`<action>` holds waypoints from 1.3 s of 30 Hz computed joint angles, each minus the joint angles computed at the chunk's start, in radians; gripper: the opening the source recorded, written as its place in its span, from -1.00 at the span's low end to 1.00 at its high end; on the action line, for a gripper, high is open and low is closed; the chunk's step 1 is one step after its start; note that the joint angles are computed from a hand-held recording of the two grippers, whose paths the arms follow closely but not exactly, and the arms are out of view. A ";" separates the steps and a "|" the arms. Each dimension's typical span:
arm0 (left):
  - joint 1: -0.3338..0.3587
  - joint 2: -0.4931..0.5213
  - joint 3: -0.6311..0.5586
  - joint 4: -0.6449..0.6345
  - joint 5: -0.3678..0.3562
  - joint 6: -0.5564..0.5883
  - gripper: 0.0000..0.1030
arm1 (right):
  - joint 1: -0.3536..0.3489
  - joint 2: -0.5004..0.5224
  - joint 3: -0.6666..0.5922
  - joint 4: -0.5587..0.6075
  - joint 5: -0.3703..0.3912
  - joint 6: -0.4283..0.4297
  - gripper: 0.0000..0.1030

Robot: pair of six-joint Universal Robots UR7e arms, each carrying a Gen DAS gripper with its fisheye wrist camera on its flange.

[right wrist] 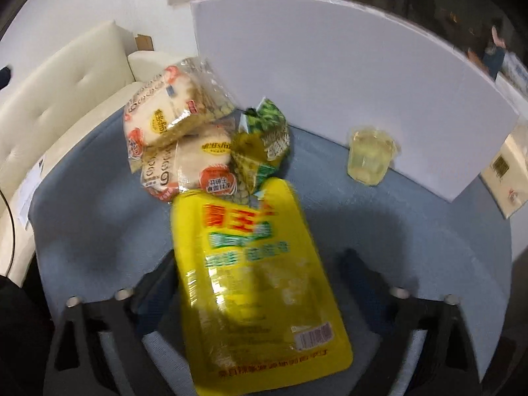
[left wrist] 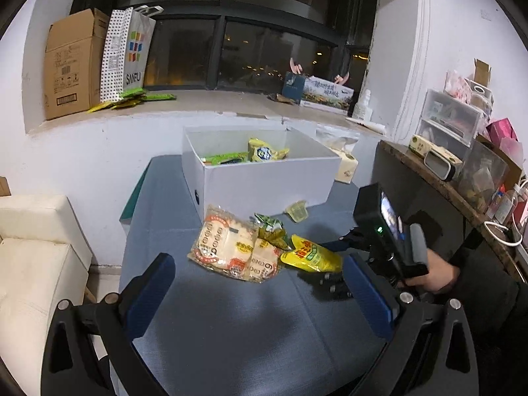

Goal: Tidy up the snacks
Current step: 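Grasp the yellow bag with the right gripper and lift it, then drop the yellow bag into the box with the right gripper while the left carries the bread bun pack in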

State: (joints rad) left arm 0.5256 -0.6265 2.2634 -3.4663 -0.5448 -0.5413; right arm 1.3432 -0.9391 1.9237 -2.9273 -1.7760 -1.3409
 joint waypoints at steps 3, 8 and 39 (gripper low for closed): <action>0.014 0.002 -0.010 0.038 -0.007 -0.018 1.00 | 0.001 -0.020 0.024 -0.018 -0.010 0.010 -0.04; 0.060 0.017 -0.055 0.107 -0.027 0.000 1.00 | -0.030 -0.092 0.094 -0.048 0.078 0.040 -0.10; 0.183 0.070 -0.130 -0.081 -0.055 0.132 0.49 | -0.173 -0.436 0.253 0.110 0.541 0.117 -0.10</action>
